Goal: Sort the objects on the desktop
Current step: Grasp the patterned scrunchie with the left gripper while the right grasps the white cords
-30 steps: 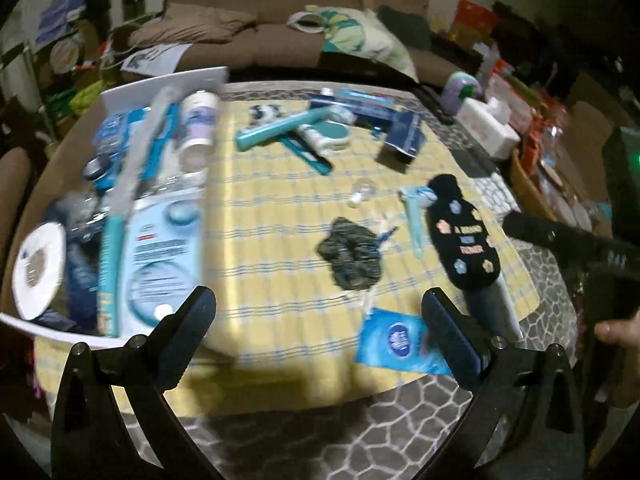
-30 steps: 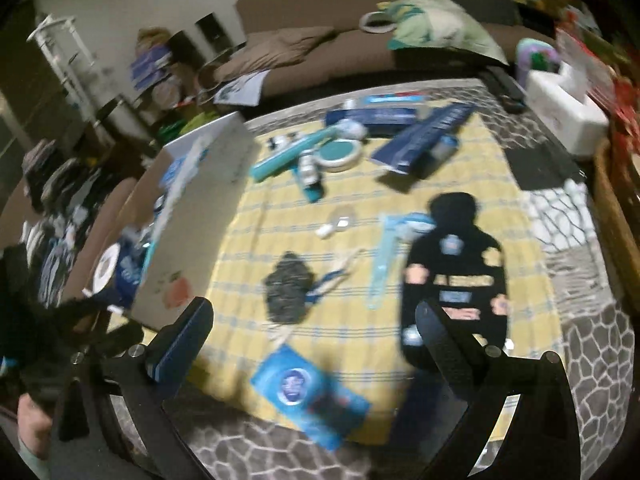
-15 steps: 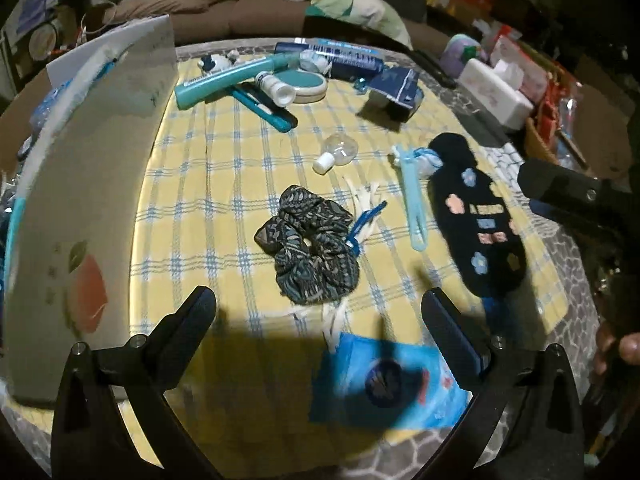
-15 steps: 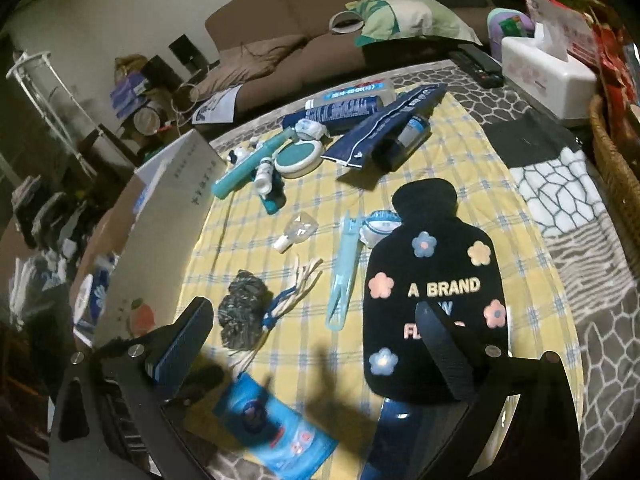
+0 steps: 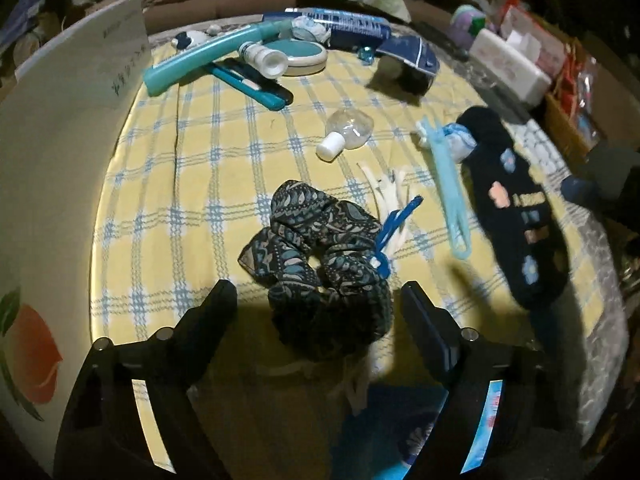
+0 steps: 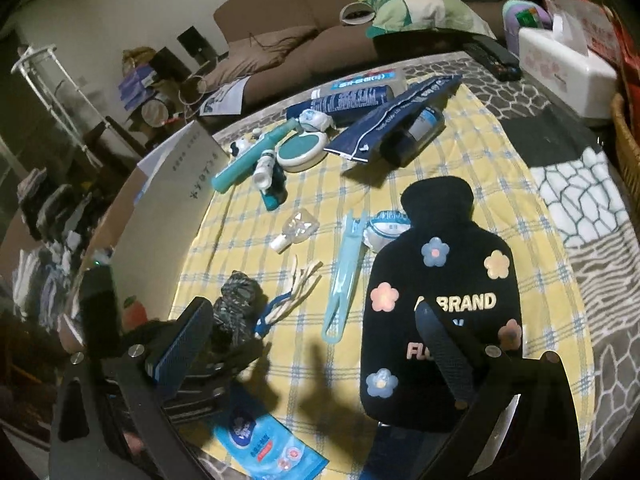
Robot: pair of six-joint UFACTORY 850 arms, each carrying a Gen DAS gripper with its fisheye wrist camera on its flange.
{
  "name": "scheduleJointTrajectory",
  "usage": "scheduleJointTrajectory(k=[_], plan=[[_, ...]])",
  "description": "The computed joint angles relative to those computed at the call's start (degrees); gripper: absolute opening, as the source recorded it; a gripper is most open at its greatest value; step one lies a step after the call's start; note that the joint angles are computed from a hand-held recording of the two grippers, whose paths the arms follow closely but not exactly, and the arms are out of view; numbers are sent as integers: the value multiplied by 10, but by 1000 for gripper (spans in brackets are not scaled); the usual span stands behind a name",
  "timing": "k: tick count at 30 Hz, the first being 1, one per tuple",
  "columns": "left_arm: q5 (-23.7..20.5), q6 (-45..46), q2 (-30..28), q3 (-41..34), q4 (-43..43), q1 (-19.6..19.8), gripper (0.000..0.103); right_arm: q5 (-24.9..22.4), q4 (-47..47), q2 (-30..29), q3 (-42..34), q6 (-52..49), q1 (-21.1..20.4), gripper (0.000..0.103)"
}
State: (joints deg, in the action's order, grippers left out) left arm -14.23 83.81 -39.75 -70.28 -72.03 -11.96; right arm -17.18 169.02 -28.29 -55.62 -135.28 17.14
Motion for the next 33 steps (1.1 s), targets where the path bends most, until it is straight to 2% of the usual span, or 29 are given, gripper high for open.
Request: scheduleJointTrajectory(k=[1, 3, 4, 6, 9, 11, 13, 17, 19, 23, 27, 28, 30, 33], plan=[[1, 9, 1, 1, -10, 0, 74, -2, -12, 0, 1, 13, -2, 103], [-12, 26, 2, 1, -35, 6, 49, -3, -24, -1, 1, 26, -4, 103], [-23, 28, 1, 0, -43, 10, 43, -4, -32, -2, 0, 35, -5, 103], [-51, 23, 2, -2, -57, 21, 23, -11, -51, -3, 0, 54, -7, 103], [-79, 33, 7, 0, -81, 32, 20, -14, -49, -3, 2, 54, -7, 103], [-113, 22, 6, -4, -82, 41, 19, -26, -47, 0, 7, 58, -10, 103], [-138, 17, 8, -5, -83, 48, 19, -58, -58, 5, 18, 81, -17, 103], [-174, 13, 15, -3, -99, 60, 18, -150, -138, 3, 34, 191, -38, 103], [-187, 24, 26, 4, -114, 66, 18, -168, -186, -9, 26, 245, -43, 103], [-200, 104, 62, 33, -183, 76, 18, -129, -218, -31, -8, 274, -27, 103], [-230, 116, 74, 38, -201, 91, 18, -96, -220, -51, -41, 264, -3, 100], [-232, 118, 76, 39, -204, 94, 18, -83, -226, -59, -53, 266, 3, 97], [-231, 130, 82, 41, -213, 97, 18, -59, -253, -79, -80, 291, 15, 75], [-239, 136, 86, 44, -217, 106, 18, -18, -279, -110, -117, 321, 30, 59]])
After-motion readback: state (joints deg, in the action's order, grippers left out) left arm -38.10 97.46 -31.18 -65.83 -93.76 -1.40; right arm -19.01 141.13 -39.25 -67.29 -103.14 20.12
